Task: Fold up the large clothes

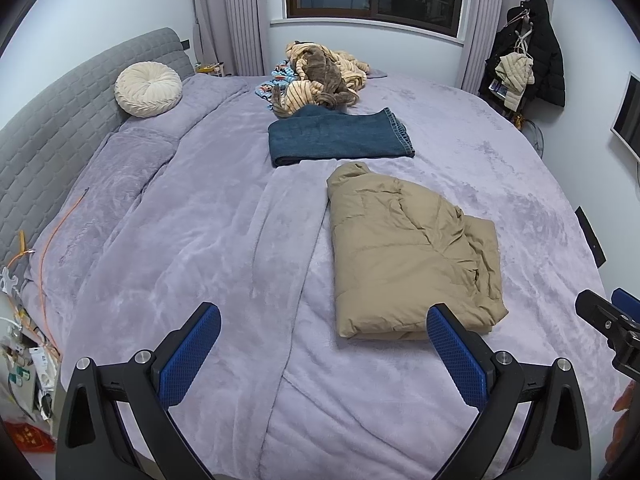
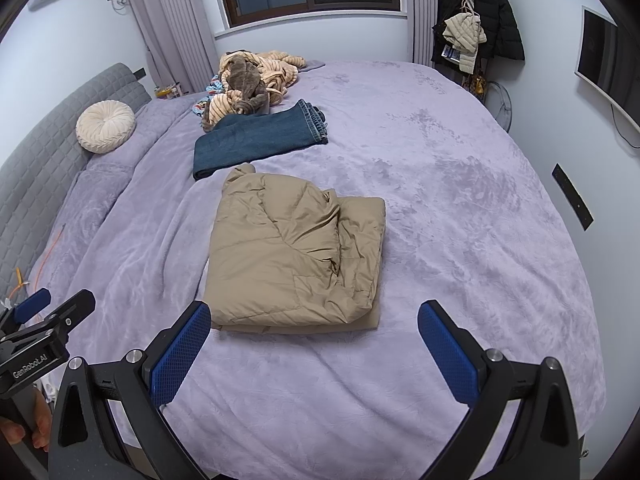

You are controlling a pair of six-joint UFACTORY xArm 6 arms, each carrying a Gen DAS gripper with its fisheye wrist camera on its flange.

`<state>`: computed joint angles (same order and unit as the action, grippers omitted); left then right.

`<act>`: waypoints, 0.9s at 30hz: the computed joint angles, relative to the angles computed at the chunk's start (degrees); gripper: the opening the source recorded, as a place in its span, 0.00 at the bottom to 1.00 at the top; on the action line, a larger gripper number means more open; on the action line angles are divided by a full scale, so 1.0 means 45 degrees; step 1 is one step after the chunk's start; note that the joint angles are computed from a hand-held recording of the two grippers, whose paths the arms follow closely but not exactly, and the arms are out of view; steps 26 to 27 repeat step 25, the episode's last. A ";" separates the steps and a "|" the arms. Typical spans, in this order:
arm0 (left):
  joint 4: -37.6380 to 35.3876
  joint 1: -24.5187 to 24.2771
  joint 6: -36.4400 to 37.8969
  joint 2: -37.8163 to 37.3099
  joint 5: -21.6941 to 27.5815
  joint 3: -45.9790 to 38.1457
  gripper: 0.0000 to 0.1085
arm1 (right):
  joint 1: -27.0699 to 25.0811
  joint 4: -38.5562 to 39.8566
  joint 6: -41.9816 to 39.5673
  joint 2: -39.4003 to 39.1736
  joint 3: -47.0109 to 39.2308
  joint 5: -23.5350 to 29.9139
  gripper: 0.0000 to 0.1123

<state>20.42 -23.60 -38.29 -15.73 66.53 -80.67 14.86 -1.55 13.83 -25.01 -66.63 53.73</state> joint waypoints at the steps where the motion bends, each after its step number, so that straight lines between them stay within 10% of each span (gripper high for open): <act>1: -0.0023 0.0050 0.0025 -0.0019 -0.0014 0.0014 0.95 | 0.0008 -0.0031 0.0019 0.0003 -0.0004 0.0000 0.92; 27: 0.0004 -0.0047 -0.0136 -0.0233 -0.0123 0.0237 0.95 | 0.0102 -0.0025 -0.0029 0.0080 -0.0105 0.0070 0.92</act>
